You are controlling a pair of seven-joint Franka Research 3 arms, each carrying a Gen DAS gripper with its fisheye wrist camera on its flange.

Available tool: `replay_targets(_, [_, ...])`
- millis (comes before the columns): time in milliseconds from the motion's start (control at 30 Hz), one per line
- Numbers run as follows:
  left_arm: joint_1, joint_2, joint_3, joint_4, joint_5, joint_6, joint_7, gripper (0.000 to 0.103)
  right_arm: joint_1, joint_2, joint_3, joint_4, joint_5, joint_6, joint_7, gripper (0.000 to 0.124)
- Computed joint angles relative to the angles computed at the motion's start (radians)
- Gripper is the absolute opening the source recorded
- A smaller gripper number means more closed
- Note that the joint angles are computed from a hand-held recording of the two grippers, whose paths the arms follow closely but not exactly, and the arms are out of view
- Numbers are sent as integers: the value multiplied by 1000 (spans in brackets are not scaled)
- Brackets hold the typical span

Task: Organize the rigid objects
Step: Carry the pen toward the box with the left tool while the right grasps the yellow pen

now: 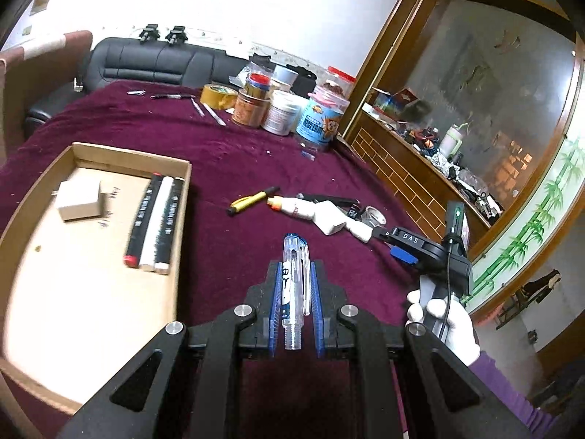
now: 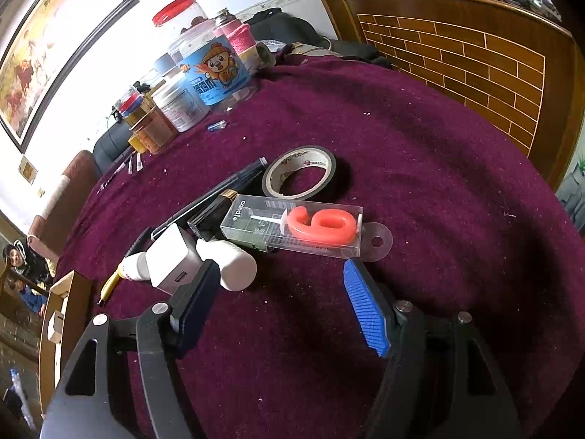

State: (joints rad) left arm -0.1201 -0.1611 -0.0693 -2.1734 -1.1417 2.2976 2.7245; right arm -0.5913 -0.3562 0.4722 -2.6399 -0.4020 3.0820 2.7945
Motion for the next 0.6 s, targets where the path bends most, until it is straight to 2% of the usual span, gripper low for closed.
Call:
replay_targets(167, [29,-4,30,-4,-23,-41,3,12,19,13,-14,15,-15,-21,-12,76])
replay_targets(200, [35,-4,34,-4,-30,-47,7,12,26,17,-16,27,-22,-46,-15,76])
replay_targets(233, [43,-5,39,-4,-38,-50,13,12,36,19,-20,40,-35,-82,-12,75])
replay_targets(300, [57,-11,48,-11,-49,-61,26,12,56,14,1,100,-51,-262,-21,68])
replay_targets(333, [62,-11,49,-13,-55,-56,34,12,84,-1,-13,110,-78,-295,-5,68])
replay_targets(400, [70,3,47,-6,-57,-37,38,12,123,-54,-30,105,-114,-271,2,68])
replay_targets(467, [81,29,45,15,-52,-44,22,12,124,-105,-1,141,-198,-299,42,69])
replay_targets(533, [93,49,43,30,-60,-44,21,12,122,-116,19,185,-271,-294,83,82])
replay_targets(567, [98,55,41,33,-64,-43,23,12,142,-90,1,207,-277,-268,81,86])
replay_targets(600, [104,60,40,36,-68,-45,24,12,196,-45,-47,232,-242,-248,35,86])
